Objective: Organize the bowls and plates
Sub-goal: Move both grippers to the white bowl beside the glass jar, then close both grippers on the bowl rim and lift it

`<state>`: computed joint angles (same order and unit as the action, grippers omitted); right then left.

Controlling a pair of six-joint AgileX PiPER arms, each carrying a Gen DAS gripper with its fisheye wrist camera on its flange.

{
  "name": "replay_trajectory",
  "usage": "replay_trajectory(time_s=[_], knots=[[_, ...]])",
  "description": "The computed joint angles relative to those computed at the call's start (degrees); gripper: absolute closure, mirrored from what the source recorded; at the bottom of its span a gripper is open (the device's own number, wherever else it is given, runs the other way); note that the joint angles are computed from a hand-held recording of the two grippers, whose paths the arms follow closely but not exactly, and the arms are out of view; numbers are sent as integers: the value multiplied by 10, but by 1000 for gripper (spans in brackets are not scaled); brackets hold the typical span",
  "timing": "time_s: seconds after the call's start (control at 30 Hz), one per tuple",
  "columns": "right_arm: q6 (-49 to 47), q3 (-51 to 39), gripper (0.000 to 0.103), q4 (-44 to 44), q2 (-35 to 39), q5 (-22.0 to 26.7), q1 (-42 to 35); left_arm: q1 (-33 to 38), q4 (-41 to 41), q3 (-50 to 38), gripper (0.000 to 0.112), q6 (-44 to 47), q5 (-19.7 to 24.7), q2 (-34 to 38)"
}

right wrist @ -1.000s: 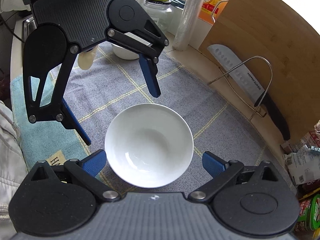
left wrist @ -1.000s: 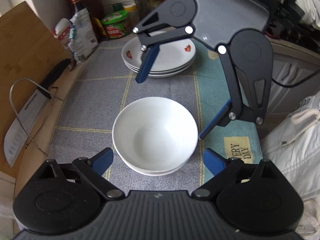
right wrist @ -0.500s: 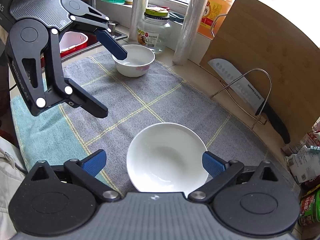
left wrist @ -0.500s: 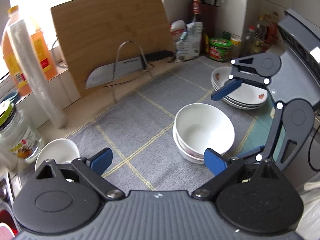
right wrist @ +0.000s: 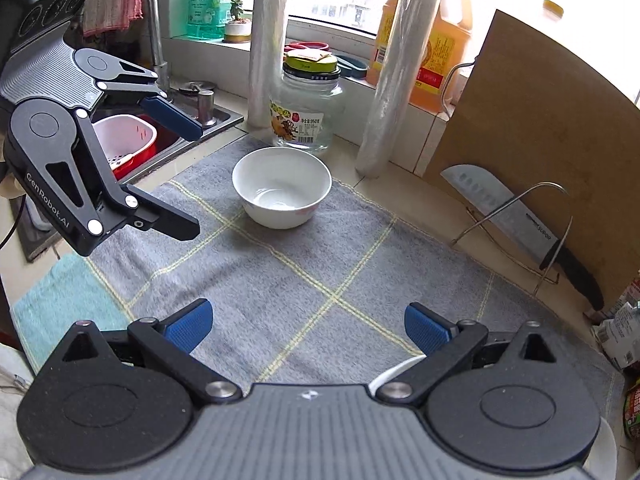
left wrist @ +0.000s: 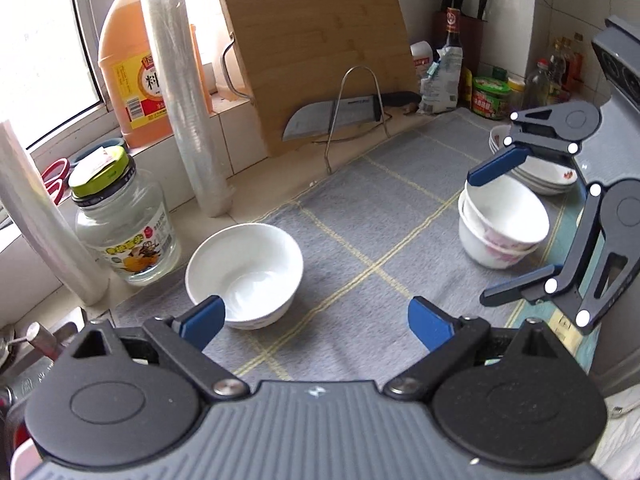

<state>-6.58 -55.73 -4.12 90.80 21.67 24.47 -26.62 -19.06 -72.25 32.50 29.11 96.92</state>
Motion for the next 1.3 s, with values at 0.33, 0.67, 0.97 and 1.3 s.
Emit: replay_trajectory(time_s=[0.33, 0.67, 0.97, 1.3], knots=[[56, -148, 0, -67, 139, 45, 29, 92, -15, -152, 15, 232, 121, 138], [-164, -340, 0, 81, 306, 121, -16, 90, -7, -298, 15, 303, 188, 264], [-238, -430, 2, 75, 374, 163, -11, 91, -16, -345, 20, 351, 201, 303], [-285, -452, 11, 90, 394, 164, -15, 93, -41, -348, 25, 426, 210, 300]])
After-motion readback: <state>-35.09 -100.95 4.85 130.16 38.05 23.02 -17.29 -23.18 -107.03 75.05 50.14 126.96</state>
